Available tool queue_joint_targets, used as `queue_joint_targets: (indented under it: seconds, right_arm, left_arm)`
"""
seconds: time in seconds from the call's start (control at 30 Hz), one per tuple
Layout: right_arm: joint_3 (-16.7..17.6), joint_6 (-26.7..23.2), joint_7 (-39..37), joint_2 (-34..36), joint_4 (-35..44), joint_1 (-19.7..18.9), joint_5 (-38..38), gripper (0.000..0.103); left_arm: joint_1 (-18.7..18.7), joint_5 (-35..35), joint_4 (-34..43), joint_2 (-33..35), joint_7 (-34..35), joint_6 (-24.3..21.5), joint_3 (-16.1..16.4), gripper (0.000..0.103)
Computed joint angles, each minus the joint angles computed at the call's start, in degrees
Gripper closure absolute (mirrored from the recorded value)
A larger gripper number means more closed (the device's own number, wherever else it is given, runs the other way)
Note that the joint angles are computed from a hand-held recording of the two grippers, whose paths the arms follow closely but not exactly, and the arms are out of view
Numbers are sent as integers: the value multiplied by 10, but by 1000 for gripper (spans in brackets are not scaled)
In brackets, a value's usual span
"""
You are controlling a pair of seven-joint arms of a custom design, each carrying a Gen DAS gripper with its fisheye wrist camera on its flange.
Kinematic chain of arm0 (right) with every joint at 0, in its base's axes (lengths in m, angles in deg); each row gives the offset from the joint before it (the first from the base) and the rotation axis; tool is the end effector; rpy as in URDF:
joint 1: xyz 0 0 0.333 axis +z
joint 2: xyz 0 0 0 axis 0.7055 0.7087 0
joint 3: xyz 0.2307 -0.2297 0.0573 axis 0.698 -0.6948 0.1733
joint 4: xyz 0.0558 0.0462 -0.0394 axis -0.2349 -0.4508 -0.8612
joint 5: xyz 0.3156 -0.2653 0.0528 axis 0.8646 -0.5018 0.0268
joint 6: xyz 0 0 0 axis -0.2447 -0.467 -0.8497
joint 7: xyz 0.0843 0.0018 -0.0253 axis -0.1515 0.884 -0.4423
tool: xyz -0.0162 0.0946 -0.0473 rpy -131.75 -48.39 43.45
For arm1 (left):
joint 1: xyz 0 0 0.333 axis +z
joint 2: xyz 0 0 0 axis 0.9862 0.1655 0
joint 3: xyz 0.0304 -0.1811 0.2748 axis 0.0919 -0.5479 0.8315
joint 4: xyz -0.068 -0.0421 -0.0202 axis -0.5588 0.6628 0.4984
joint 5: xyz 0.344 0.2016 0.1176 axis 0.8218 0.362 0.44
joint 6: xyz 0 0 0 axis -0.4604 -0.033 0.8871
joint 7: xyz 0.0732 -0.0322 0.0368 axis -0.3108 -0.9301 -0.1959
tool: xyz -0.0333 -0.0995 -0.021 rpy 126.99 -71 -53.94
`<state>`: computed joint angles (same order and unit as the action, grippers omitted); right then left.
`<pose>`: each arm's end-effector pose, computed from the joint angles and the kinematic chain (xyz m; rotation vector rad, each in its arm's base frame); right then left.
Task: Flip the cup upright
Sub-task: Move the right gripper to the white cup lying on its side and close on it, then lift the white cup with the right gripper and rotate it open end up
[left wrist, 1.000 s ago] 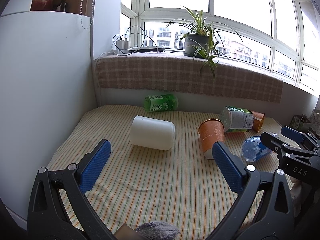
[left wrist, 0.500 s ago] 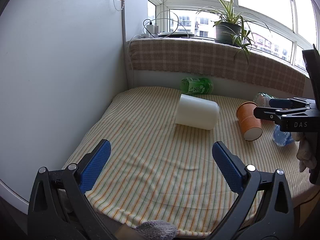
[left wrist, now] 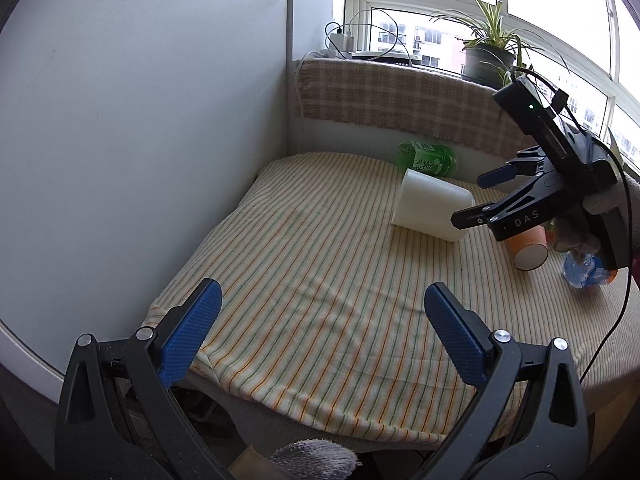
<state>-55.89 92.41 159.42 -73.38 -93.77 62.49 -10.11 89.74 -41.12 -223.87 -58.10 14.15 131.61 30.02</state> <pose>0.5982 0.2511 0.4877 -2.4574 1.2493 -0.5853 0.4212 -0.2201 0.4857 -1.5791 1.8244 -0.9509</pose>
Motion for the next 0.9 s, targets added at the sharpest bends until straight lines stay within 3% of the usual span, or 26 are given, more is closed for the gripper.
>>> queue_joint_targets:
  seconds: [0.17,0.53,0.7,0.9]
  right_arm:
    - [1,-65,-28,61,80,3,-9,18]
    - [-9,-174,-55,146,195,32,-75,18]
    - [-12,-193,-68,152,203,34,-84,18]
    - [-11,-206,-65,152,210,39,-87,26]
  left_arm:
    - [-27,-12,-8,0,6,-12,30,0]
    - [-22,-16,-13,1,-2,-17,43,0]
    - [-12,-14,-17,-5,-11,-16,42,0]
    - [-5,-13,-20,-9,-14,-12,39,0]
